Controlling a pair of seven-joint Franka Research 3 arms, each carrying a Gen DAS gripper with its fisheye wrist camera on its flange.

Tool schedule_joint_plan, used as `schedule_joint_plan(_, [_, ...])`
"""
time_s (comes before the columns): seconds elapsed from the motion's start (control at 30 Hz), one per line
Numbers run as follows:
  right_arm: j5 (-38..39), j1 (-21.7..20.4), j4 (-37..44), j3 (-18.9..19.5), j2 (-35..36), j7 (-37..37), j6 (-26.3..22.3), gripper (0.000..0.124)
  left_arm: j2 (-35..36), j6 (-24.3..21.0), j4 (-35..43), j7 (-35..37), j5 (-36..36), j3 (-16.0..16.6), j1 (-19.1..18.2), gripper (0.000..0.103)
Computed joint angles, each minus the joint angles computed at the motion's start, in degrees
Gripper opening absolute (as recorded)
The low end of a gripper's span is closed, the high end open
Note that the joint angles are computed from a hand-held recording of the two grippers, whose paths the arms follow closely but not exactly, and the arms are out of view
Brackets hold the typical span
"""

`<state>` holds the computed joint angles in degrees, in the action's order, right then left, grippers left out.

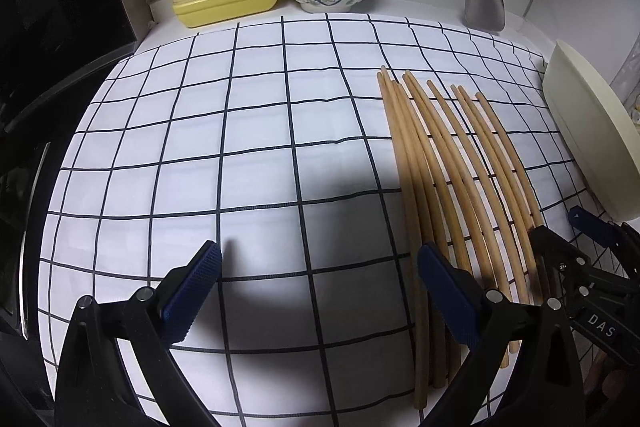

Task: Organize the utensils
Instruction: 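Grasp one chopstick with left tool while right tool grasps another chopstick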

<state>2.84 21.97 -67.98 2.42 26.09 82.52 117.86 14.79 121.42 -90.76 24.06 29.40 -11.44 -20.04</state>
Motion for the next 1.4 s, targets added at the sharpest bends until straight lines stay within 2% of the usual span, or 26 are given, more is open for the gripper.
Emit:
schedule_joint_plan(0.2, [0.92, -0.5, -0.83, -0.01, -0.8, 0.32, 1.95, 0.068, 0.9, -0.18, 0.81, 0.41, 1.04, 0.27, -0.28, 0.098])
schedule_joint_plan(0.4, [-0.06, -0.47, 0.85, -0.4, 0.41, 0.87, 0.91, 0.068, -0.17, 0.73, -0.81, -0.28, 1.32, 0.46, 0.05, 0.098])
schedule_joint_plan(0.57, [-0.8, -0.16, 0.98, -0.54, 0.73, 1.17, 0.83, 0.068, 0.58, -2.36, 0.54, 0.71, -0.23, 0.18, 0.48, 0.097])
schedule_joint_plan(0.67, [-1.05, 0.03, 0.91, -0.55, 0.7, 1.5, 1.42, 0.068, 0.81, -3.08, 1.26, -0.4, 1.38, 0.42, -0.21, 0.097])
schedule_joint_plan(0.83, [-1.23, 0.01, 1.29, -0.62, 0.86, 1.72, 1.34, 0.068, 0.33, -0.52, 0.96, -1.45, 2.77, 0.36, -0.34, 0.097])
schedule_joint_plan(1.0, [-1.24, -0.11, 1.2, -0.71, 0.87, 2.21, 1.31, 0.068, 3.08, -1.92, 4.09, 1.52, 1.41, 0.32, -0.59, 0.098])
schedule_joint_plan(1.2, [-1.17, -0.19, 1.03, -0.66, 0.81, 2.46, 1.38, 0.068, 1.4, 0.13, 1.23, 0.64, 0.63, 0.74, 0.03, 0.098])
schedule_joint_plan(1.4, [-1.39, -0.16, 0.87, -0.74, 0.74, 2.65, 1.65, 0.068, 0.07, -0.12, -0.42, 0.19, 0.66, 0.55, 0.3, 0.098])
